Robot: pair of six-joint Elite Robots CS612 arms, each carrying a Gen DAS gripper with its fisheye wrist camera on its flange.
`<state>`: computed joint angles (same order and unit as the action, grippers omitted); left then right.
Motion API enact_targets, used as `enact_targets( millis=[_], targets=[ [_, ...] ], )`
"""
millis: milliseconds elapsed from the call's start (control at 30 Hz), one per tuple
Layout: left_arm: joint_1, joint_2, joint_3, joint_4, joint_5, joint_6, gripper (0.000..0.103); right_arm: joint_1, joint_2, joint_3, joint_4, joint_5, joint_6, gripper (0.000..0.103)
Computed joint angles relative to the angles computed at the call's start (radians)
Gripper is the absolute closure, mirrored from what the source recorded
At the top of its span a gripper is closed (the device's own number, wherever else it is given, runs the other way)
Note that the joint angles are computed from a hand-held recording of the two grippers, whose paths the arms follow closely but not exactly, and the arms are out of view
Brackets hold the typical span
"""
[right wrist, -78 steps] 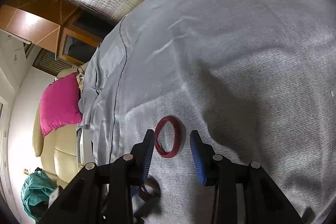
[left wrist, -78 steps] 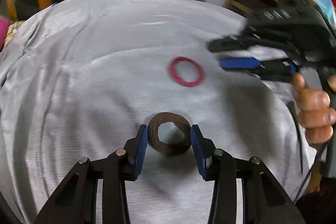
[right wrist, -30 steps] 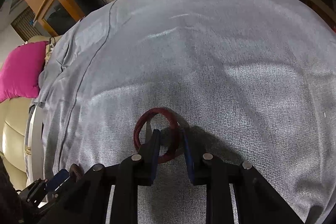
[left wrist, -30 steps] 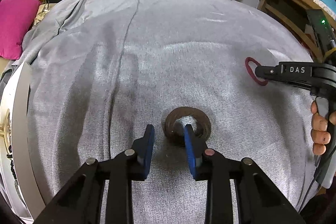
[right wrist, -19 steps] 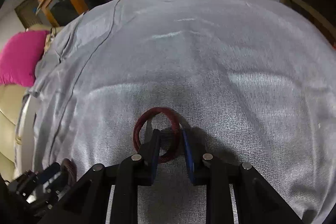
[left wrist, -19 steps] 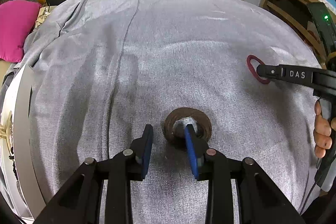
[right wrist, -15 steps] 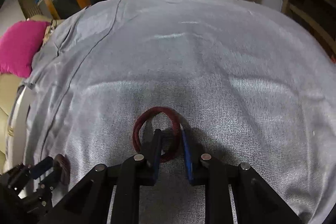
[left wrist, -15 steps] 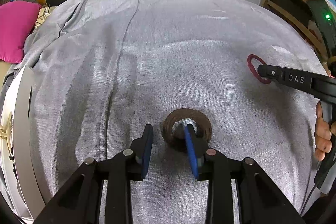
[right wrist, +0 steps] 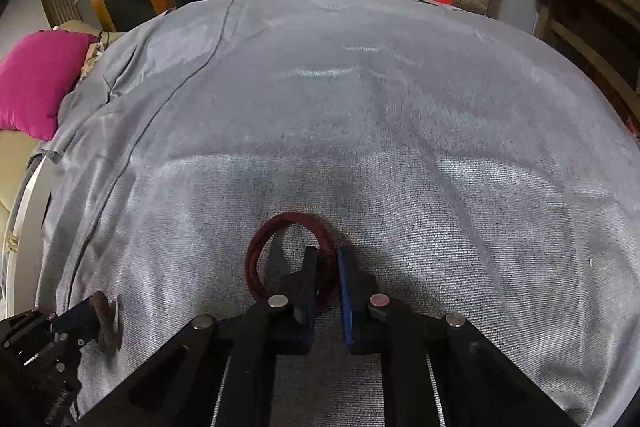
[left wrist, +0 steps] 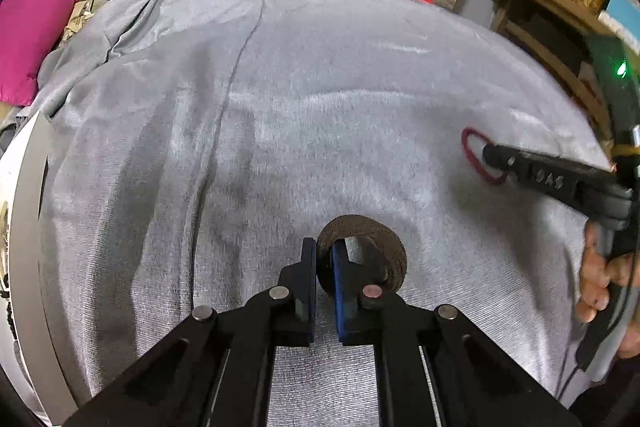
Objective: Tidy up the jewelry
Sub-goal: 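Grasp the brown hair tie with the left tool while the right tool grasps the red hair band, then carry the brown hair tie and red hair band to the white tray with both tools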
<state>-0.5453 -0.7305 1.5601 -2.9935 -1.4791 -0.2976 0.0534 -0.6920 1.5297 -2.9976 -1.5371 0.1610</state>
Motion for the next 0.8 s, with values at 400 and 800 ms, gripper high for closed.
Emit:
enact_targets(
  millis=[400, 800],
  targets=[
    [-0.004, 0.008, -0.023, 0.063, 0.012, 0.009, 0.094, -0.004, -0.004, 0.002, 0.000, 0.052, 0.019, 0.096],
    [-0.020, 0.003, -0.009, 0.045, 0.064, 0.034, 0.093, -0.013, -0.001, 0.002, -0.004, 0.090, 0.023, 0.095]
  ],
)
